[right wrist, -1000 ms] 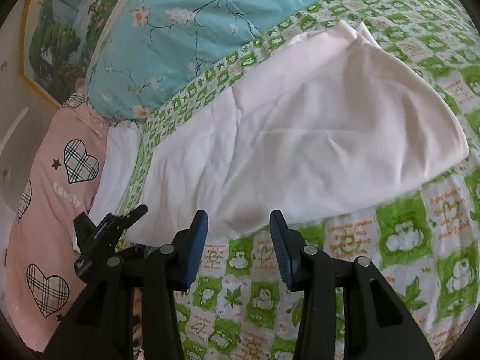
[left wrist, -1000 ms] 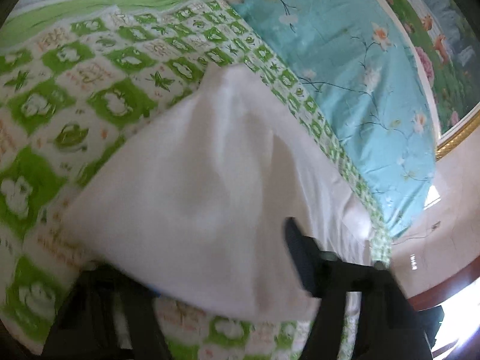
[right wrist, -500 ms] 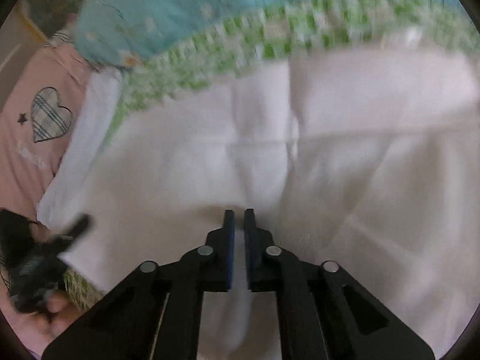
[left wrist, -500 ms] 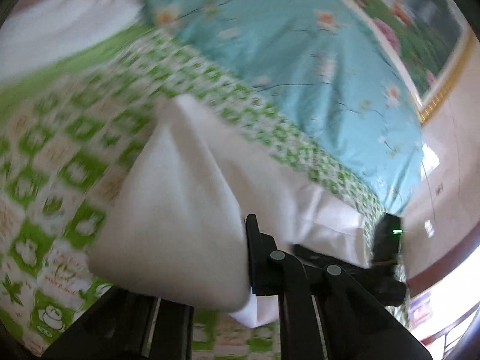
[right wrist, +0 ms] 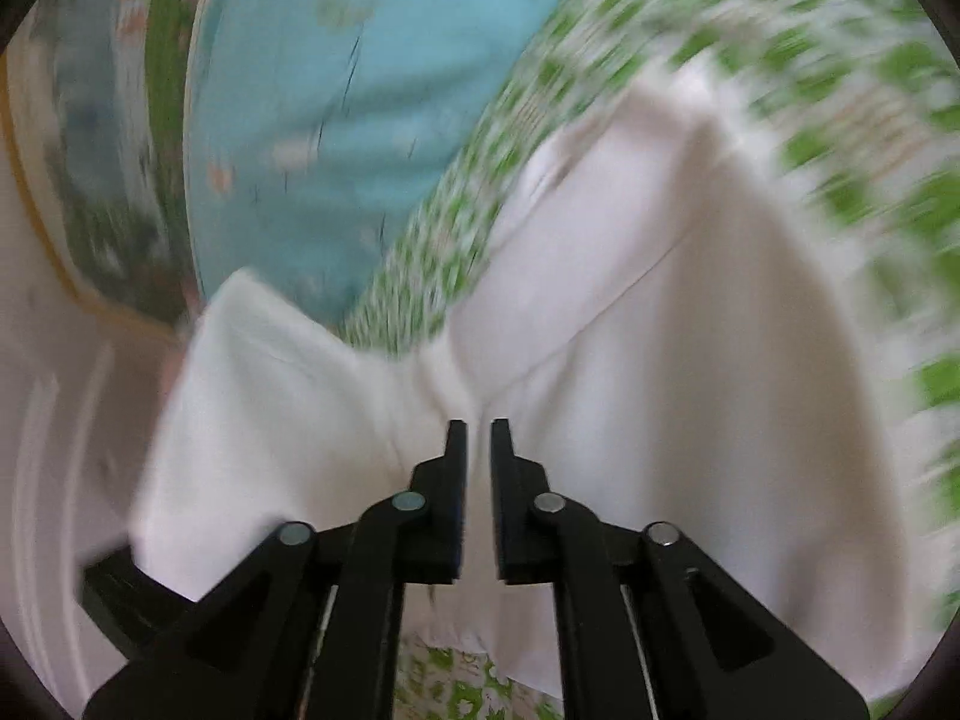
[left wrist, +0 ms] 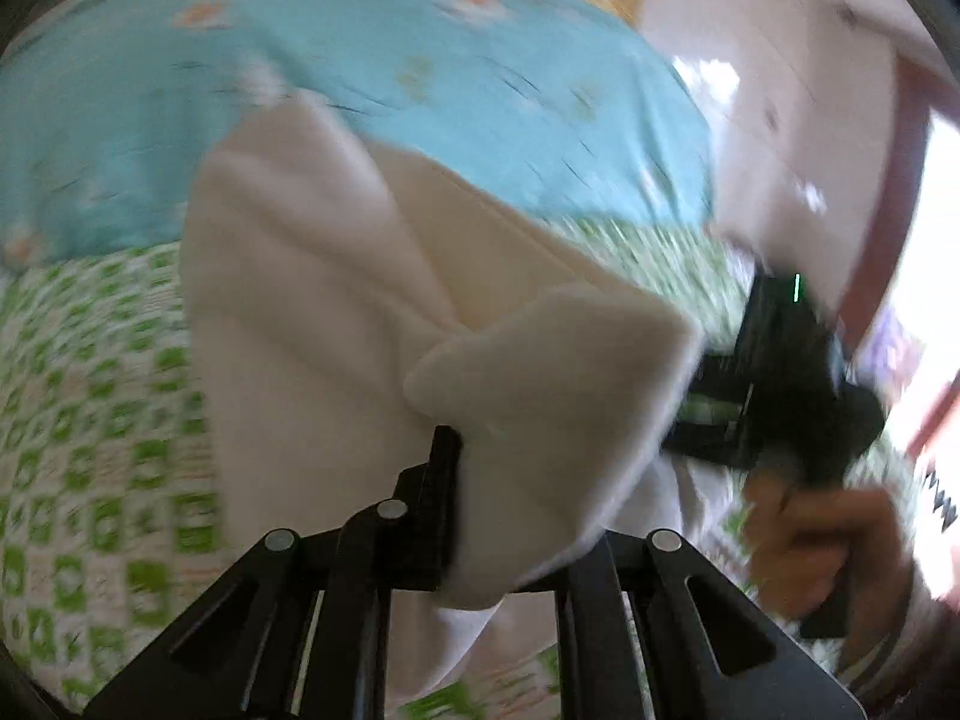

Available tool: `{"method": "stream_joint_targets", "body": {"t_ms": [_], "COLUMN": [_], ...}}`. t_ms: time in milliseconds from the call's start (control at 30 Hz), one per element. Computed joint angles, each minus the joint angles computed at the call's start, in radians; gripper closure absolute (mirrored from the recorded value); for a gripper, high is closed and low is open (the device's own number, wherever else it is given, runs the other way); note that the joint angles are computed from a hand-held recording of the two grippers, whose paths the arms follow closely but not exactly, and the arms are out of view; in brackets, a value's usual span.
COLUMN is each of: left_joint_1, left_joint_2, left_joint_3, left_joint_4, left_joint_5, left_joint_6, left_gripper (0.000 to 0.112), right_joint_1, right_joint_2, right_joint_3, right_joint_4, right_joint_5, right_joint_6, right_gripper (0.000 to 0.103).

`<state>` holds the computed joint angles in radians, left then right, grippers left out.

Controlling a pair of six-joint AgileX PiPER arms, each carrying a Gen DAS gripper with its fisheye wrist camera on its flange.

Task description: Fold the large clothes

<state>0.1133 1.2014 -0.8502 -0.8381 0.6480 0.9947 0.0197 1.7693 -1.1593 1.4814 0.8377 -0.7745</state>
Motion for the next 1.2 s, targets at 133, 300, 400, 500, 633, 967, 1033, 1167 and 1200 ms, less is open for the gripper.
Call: {"method": "stream_joint_targets", "body": {"t_ms": [133,300,400,500,633,967,1033,1167,1200], "left_joint_1": [-0.263,-0.280,-0.232,-0.244,-0.250,-0.297,-0.340,-0.393,-0.405], "left_joint_2": [0.076,0.054,0.028,0.022,0.012,-0.037,0.017,0.128,0.139], "left_joint_3": [0.076,0.130,0.129,0.134,0.126,0.021,0.014,0.017,0.025], "left_joint_4": [0.239,0.219,0.139,0.153,0.199,0.111,0.114,0.118,0.127], "left_joint_5": [-0.231,-0.294,-0.242,-0.248,-0.243,-0.080,-0.093,-0.130,-0.151], "left_joint_6": [-0.203,-0.163,-0.084,-0.107,-0.155,-0.160,-0.185,-0.195,-0.200], "left_gripper": [0.105,0.105,0.105,0.105,0.105,0.105,0.105,0.104,0.103], "right_joint_1": [-0.144,-0.119,-0.052,0.032,0.113,-0.007,-0.046,-0.073,-0.080], "right_joint_2": [0.021,0.034,0.046,0.102,0.216,-0.018,-0.031,0.023,0.030], "right_joint_3": [0.036,-0.025,-0.111,-0.261,-0.484,-0.280,-0.244,-0.213,-0.196], "right_joint_4": [0.067,-0.038,-0.157,-0.360,-0.568,-0.393,-0.410,-0.495,-0.487], "right_joint_5": [0.134,0.123,0.066,-0.001,0.025,0.016,0.008,-0.037,-0.047], "right_joint_6": [-0.045,0.005,0.081,0.242,0.386,0.114,0.105,0.162,0.145], "right_gripper": [0.044,0.044,0.044,0.044,0.082,0.096,0.096,0.096,0.096]}}
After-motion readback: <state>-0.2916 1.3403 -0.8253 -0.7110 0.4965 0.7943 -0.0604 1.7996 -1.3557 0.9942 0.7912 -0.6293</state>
